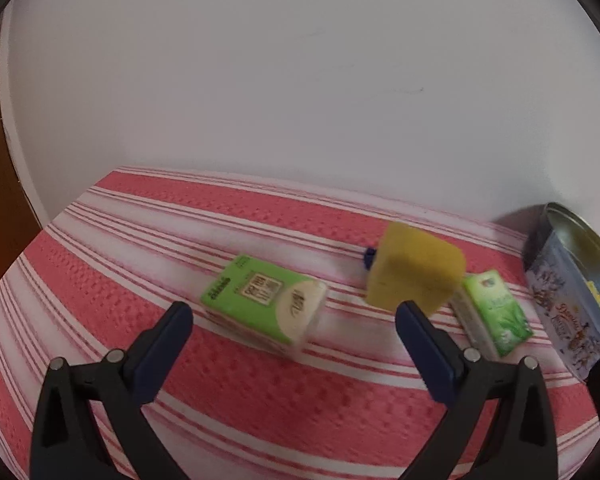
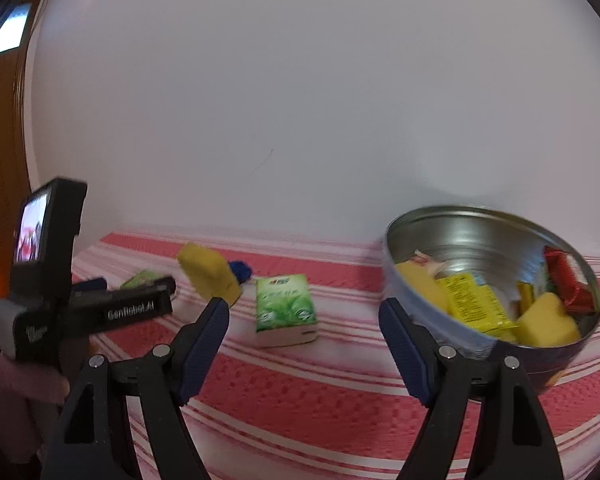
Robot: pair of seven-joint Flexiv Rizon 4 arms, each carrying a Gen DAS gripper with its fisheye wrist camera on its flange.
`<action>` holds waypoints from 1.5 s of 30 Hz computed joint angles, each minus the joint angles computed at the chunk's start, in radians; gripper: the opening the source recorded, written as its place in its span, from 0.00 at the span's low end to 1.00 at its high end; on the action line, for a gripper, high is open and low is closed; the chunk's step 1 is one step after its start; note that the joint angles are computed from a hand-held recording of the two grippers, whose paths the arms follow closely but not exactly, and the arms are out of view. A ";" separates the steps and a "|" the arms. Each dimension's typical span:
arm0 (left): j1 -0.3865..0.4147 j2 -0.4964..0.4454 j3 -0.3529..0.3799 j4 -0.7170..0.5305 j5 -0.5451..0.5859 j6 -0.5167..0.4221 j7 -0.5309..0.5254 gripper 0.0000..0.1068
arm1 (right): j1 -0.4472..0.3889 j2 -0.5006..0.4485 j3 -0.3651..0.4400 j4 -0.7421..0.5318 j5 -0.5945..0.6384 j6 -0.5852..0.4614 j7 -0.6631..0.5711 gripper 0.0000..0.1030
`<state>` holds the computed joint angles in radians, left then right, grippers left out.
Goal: Organize objects
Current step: 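Withdraw both tools from the tin toward the green tissue packs, then grasp a lime-green tissue pack with the left gripper while the right gripper grasps a green tea tissue pack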
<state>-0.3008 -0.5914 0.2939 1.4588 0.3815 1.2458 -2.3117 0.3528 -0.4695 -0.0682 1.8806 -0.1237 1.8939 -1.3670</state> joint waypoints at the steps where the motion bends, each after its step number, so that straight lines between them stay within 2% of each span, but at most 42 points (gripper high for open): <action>1: 0.010 -0.004 -0.010 -0.006 -0.006 -0.010 0.020 0.96 | -0.015 -0.001 0.018 -0.008 -0.011 -0.024 0.007 0.77; 5: 0.035 -0.017 -0.033 -0.032 -0.020 -0.060 0.085 0.96 | -0.143 -0.027 0.160 -0.062 -0.070 -0.122 0.059 0.77; 11: 0.115 -0.051 -0.120 -0.065 -0.136 -0.141 0.227 0.96 | -0.185 -0.043 0.209 -0.090 -0.113 -0.190 0.075 0.77; 15: 0.111 -0.085 -0.114 -0.125 -0.160 -0.207 0.253 0.96 | -0.242 -0.058 0.288 -0.119 -0.118 -0.250 0.055 0.77; 17: 0.129 -0.089 -0.136 -0.125 -0.189 -0.217 0.276 0.92 | -0.275 -0.068 0.333 -0.138 -0.105 -0.281 0.037 0.77; 21: 0.132 -0.080 -0.141 -0.101 -0.209 -0.182 0.292 0.83 | -0.255 -0.083 0.320 -0.167 -0.086 -0.282 0.022 0.77; 22: 0.130 -0.079 -0.140 -0.098 -0.210 -0.176 0.296 0.76 | -0.231 -0.084 0.293 -0.171 -0.091 -0.283 0.025 0.77; 25: 0.123 -0.071 -0.137 -0.083 -0.215 -0.162 0.304 0.75 | -0.123 -0.081 0.159 -0.181 -0.126 -0.319 0.065 0.77; 28: 0.112 -0.060 -0.126 -0.063 -0.216 -0.152 0.289 0.74 | -0.097 -0.099 0.128 -0.220 -0.144 -0.379 0.090 0.77; 33: 0.069 -0.044 -0.089 -0.053 -0.177 -0.149 0.227 0.74 | -0.105 -0.141 0.140 -0.295 -0.145 -0.443 0.104 0.77; 39: 0.053 -0.048 -0.094 -0.078 -0.147 -0.194 0.199 0.74 | -0.158 -0.196 0.237 -0.424 -0.083 -0.660 0.036 0.78; 41: 0.054 -0.043 -0.100 -0.073 -0.142 -0.197 0.195 0.74 | -0.154 -0.194 0.237 -0.426 -0.067 -0.666 0.011 0.78; 44: 0.066 -0.039 -0.119 -0.068 -0.155 -0.199 0.196 0.75 | -0.148 -0.189 0.233 -0.423 -0.045 -0.672 -0.009 0.83; 45: 0.062 -0.039 -0.119 -0.069 -0.155 -0.200 0.190 0.75 | -0.147 -0.187 0.232 -0.423 -0.040 -0.677 -0.015 0.90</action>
